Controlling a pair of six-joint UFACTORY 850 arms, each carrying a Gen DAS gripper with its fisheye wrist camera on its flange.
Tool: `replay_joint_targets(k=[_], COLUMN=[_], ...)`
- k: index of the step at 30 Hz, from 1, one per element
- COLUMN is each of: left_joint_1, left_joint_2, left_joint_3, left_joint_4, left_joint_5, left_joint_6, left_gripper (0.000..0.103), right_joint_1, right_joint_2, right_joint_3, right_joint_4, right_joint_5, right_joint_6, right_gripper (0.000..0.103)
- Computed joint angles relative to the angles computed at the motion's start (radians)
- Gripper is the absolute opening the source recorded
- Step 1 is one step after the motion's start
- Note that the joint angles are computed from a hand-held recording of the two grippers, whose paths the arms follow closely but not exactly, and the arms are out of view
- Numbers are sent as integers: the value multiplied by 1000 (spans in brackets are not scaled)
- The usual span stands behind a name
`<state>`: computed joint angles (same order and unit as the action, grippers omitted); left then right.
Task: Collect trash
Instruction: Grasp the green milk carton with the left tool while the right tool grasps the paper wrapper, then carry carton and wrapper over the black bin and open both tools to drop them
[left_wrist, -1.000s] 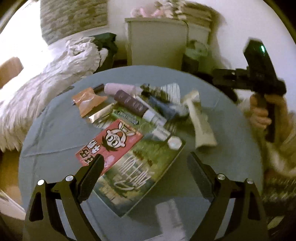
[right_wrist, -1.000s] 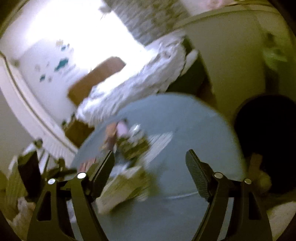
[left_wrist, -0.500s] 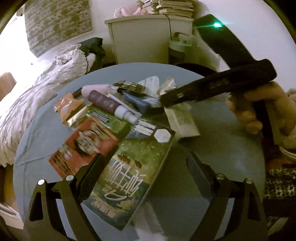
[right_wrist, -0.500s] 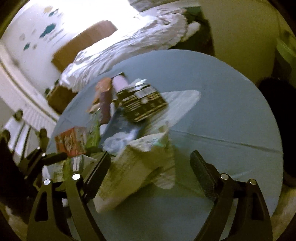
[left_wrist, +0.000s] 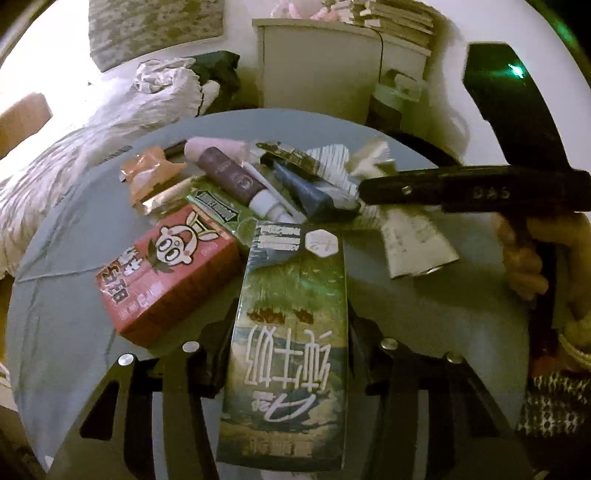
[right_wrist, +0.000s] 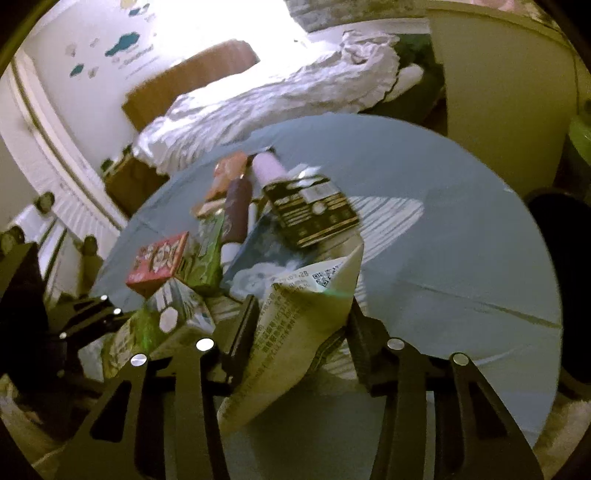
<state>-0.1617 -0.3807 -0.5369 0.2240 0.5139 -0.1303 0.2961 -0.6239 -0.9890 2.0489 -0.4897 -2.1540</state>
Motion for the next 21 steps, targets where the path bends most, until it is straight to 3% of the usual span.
replay_joint_targets(k=[4, 12, 21], left_joint_1=[36, -10, -153], left_joint_2=[32, 99, -40], left_joint_3=[26, 11, -263], left_joint_4=[146, 105, 115], left_joint_5=[81, 151, 170], left_joint_6=[-189, -252, -338], left_gripper=[49, 49, 49], right_joint_1=[-54, -173, -296], right_joint_2=[24, 81, 72], right_joint_3=[32, 102, 77], right_joint_4=[36, 320, 672], right_joint_5=[-81, -222, -302], right_joint_6=[-18, -224, -412], right_gripper=[45, 45, 45])
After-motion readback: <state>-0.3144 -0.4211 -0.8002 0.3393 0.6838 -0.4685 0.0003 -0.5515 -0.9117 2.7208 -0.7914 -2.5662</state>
